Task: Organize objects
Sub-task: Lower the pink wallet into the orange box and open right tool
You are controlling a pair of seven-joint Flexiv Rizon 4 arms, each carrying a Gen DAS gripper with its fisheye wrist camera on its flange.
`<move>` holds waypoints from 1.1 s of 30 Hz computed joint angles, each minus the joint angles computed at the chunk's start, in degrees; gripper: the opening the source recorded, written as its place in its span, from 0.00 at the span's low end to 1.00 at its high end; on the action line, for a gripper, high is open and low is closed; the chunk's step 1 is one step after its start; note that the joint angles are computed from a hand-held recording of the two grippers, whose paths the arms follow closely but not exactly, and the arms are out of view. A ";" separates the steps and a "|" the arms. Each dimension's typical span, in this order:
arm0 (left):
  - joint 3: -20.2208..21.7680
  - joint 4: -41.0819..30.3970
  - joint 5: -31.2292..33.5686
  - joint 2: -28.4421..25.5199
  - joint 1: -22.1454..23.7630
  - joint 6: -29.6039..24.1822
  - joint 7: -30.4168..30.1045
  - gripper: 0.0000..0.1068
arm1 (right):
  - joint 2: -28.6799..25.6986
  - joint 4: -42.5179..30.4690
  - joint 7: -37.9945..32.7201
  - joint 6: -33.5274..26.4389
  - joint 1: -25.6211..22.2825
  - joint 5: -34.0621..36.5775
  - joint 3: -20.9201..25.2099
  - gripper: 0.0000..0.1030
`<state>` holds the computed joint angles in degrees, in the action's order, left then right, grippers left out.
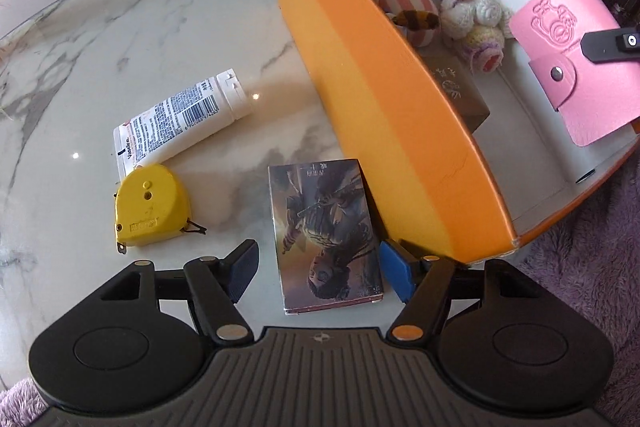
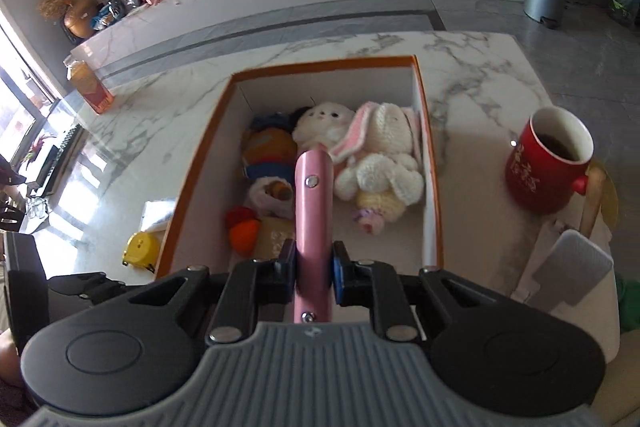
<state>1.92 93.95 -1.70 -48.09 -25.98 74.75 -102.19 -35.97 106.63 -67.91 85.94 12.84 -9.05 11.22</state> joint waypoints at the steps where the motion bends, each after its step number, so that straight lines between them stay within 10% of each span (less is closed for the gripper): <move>1: 0.00 -0.07 0.09 -0.11 0.05 0.01 0.12 0.78 | -0.62 -0.32 0.23 -0.35 -0.08 0.14 -0.16 0.18; 21: -0.01 -1.29 1.73 0.14 1.58 -2.73 0.74 0.71 | -10.89 -14.51 -2.11 -15.93 -2.50 3.67 4.59 0.19; 33: -2.37 -0.46 -1.99 -0.55 3.98 0.11 3.99 0.71 | -8.52 -15.19 -10.30 -23.78 3.56 -4.09 -2.73 0.23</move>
